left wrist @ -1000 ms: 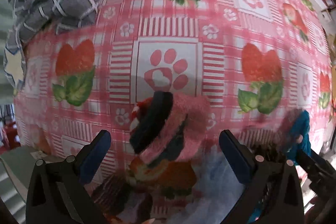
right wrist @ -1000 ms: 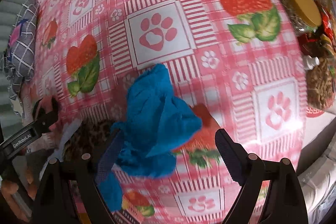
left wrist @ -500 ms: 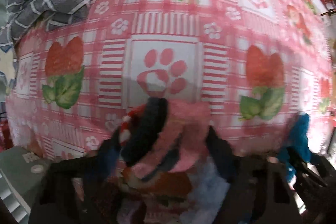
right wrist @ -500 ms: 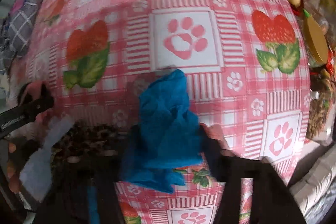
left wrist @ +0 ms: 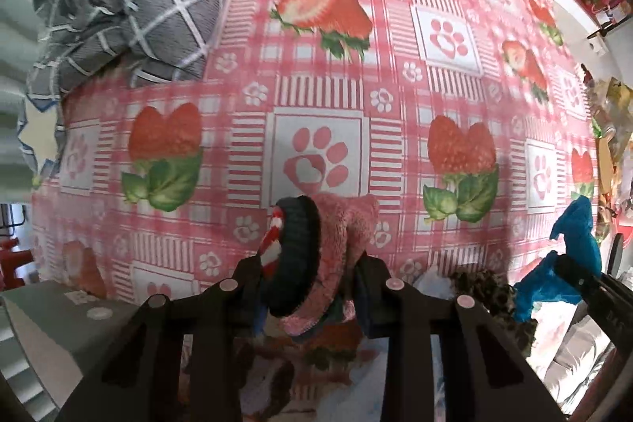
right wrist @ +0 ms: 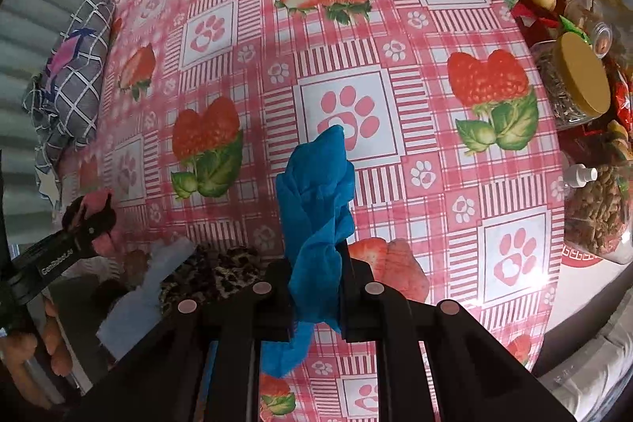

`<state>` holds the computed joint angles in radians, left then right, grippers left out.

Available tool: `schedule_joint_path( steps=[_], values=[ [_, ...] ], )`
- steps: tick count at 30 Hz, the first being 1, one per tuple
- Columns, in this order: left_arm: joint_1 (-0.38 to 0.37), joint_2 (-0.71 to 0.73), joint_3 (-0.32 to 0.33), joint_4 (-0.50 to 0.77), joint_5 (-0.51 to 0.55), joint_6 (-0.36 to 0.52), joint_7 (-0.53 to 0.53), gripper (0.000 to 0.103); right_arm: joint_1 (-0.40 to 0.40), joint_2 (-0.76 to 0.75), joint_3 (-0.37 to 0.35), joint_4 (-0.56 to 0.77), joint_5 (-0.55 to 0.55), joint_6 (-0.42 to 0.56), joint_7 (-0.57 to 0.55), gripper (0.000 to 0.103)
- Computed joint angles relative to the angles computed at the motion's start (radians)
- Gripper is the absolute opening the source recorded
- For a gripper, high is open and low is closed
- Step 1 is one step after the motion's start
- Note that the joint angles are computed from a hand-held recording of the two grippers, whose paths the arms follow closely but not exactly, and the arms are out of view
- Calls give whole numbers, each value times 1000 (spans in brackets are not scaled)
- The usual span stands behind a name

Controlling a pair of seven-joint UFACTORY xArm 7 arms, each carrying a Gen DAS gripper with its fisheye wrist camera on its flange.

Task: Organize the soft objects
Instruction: 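Grasp the striped knit hat with the left tool while the right tool grasps the blue cloth, then carry the knit hat and blue cloth with both tools over the white box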

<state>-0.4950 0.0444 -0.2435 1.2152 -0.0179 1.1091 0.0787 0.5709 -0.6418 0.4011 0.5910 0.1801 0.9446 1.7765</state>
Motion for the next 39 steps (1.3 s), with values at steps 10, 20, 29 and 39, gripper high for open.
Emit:
schedule_joint_path(
  steps=[10,20,29,39],
  values=[
    [40,-133,22,-40,-52,28,60,37,-14,-47,32,74,-38,94,19,15],
    [65,-276,39,-142,-97,2,134,37,-49,15,70,221,-110,176,13,15],
    [85,-428,69,-209,-139,49,220,38,-56,79,114,367,-159,266,33,15],
    [112,-601,105,-292,-158,133,315,38,-58,184,194,568,-254,331,106,15]
  ],
)
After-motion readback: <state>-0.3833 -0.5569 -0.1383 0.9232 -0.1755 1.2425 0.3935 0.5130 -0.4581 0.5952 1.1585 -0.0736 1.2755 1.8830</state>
